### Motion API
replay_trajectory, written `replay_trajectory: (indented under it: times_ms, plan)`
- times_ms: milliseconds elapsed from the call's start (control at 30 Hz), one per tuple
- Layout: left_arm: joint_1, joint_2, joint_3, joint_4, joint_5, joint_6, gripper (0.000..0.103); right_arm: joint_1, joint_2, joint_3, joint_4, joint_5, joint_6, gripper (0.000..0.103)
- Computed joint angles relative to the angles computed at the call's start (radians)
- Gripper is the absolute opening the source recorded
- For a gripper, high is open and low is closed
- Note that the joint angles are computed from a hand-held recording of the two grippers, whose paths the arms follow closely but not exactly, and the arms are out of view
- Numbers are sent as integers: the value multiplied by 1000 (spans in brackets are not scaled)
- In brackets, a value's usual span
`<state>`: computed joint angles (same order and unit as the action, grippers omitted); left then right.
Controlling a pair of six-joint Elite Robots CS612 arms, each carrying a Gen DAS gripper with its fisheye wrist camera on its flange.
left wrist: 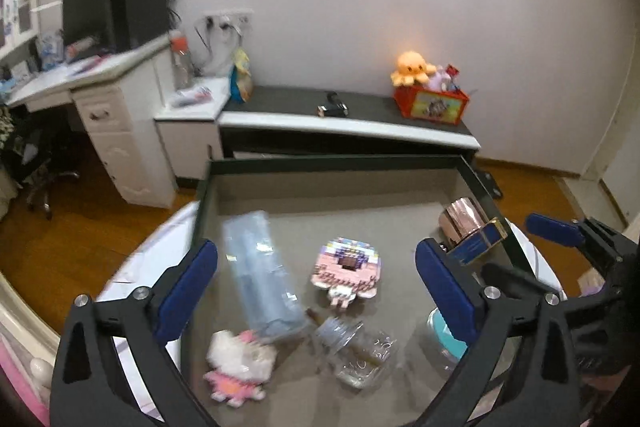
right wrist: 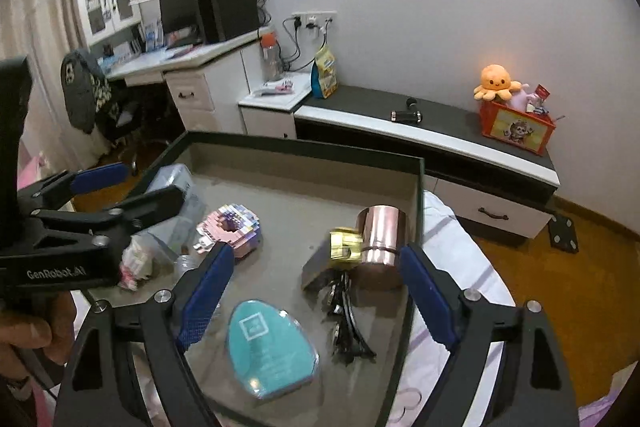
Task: Organize rigid objects
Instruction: 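Carry the donut into the box with the left tool while the right carries the bar, then release both items in the box and withdraw both tools toward the bed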
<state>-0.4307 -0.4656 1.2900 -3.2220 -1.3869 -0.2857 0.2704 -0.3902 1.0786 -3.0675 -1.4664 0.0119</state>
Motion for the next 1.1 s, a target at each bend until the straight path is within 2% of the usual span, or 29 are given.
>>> replay_trajectory:
  times_ms: [33,67,200,367,667,1100]
  plan:
    - [-2,-12,25,-22,13,0,103,1,-11,20,-17,-12,23,91]
    - [-5,-22,47,-42,27,0,103,2,-20,36,-32,-24,43,103]
    - [-15,-63,133,-117,69,2,103,2,-50,103,-122,-11,132,103]
    - [-31,-119,248,-199,113,-8,103,16,-91,198,-227,-34,185,103]
    - [-57,-194,423,-318,135,-22,103,45,-163,366,-378,-79,222,103]
    - [-116,-244,596,-437,219,-74,103,85,-235,562,-524,-147,225,103]
